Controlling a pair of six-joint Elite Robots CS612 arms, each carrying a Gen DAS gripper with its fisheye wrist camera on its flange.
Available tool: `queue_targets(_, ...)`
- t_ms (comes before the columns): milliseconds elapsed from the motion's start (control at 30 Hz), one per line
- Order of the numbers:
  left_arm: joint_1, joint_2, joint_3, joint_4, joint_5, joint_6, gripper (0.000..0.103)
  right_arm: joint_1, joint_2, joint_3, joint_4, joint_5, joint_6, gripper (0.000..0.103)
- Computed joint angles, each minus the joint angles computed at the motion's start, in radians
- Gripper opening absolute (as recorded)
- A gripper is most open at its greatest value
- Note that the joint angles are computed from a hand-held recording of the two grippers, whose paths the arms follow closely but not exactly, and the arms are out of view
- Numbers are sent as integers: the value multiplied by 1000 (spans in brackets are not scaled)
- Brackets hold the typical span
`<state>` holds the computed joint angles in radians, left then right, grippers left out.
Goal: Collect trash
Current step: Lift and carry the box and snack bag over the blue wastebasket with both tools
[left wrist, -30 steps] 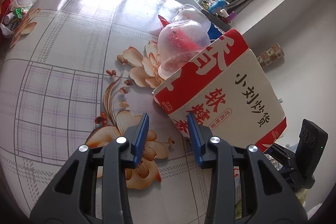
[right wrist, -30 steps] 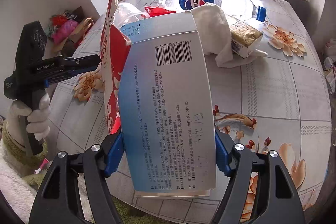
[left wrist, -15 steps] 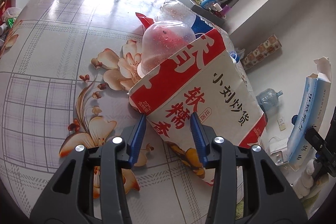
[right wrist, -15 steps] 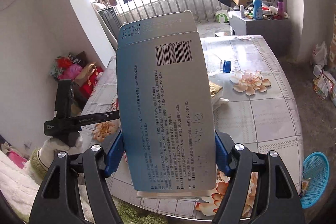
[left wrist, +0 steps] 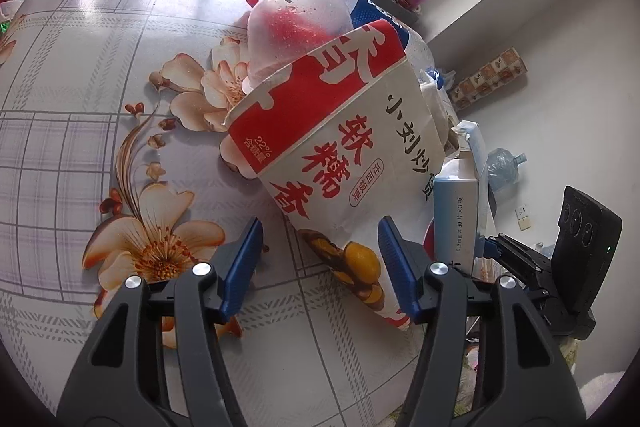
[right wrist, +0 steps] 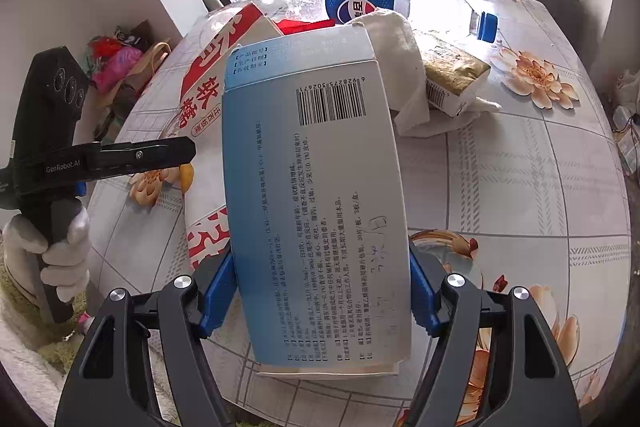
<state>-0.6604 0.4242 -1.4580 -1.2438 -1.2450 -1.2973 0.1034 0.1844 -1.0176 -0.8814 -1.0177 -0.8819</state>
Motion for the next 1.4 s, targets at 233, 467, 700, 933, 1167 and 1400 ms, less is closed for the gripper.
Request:
queue_targets(233,7,9,20,-92,-25,-19,57,0,0,1,6,7,-3,70)
queue_targets(467,12,75,-17,-406,-73,5,57,-3,5,-11,16,10,-15,70)
queue_targets(700,28,68,22,-364,-137,-64,29,-6,2,-3,18,19,-2,70)
queue_targets(933,14,42,45,-338,-87,-4,24,-17,6,-3,21,58,30,70)
queue_targets(1167,-5,36,30,-311,-43,13,22,-35,5,4,27,125,64,70)
queue_targets(1400,-23,33,-11,-263,1,25,18,-54,4,6,0,186,109,70)
